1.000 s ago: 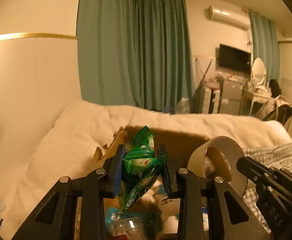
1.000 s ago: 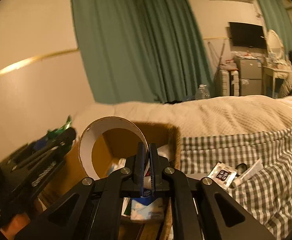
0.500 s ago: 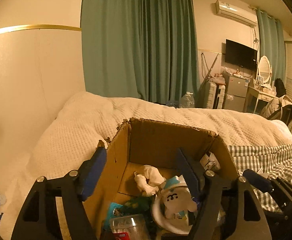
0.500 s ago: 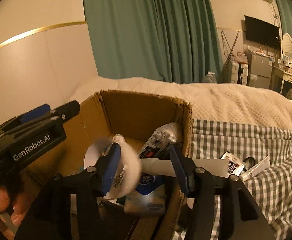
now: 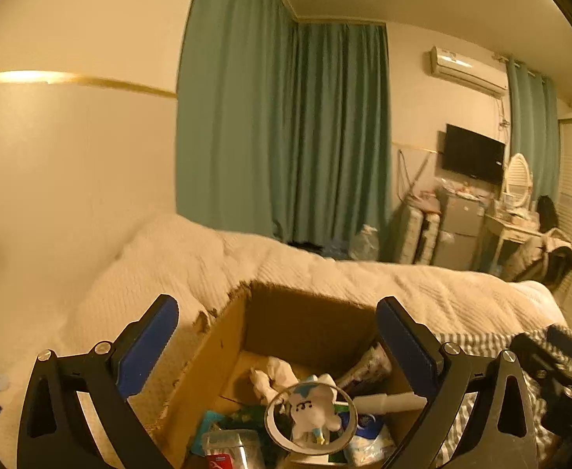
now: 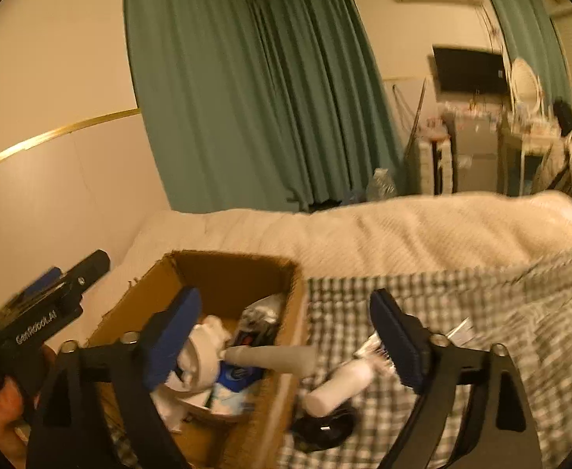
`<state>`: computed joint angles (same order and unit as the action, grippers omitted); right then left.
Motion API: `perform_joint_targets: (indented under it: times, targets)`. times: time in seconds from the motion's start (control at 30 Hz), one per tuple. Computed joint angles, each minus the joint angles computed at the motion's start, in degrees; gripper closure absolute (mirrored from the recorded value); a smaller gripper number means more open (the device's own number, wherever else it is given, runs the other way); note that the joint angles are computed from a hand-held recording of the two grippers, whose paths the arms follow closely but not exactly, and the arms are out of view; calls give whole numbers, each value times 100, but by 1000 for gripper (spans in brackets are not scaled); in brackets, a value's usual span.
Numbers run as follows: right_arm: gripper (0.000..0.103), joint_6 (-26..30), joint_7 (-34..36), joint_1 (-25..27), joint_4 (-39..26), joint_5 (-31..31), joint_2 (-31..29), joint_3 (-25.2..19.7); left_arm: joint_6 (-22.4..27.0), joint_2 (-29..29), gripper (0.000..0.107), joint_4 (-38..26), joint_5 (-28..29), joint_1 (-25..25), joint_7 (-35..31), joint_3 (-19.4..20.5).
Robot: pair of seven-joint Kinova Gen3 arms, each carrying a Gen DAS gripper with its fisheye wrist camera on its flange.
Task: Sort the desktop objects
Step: 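Withdraw both tools from the box toward the remaining pile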
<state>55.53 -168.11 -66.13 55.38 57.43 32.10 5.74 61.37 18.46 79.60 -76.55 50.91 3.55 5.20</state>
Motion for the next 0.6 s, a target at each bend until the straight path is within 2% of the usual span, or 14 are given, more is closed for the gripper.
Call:
perform_joint_targets:
  times: [0.1, 0.2, 0.47, 0.6]
  targets:
    - [0, 570, 192, -302, -103, 388, 37, 197, 55, 26, 4, -25, -206, 136, 97, 17]
    - [0, 688, 122, -415, 150, 769, -123, 195, 102, 112, 4, -157, -333, 279, 12, 52]
    - [0, 543, -108, -18, 1006, 1037, -778, -282, 185, 575, 4, -686, -494, 886, -274, -21]
    - [0, 682, -292, 218, 1484, 1117, -1045, -516, 28, 845, 4, -1020, -154, 1065, -431, -108]
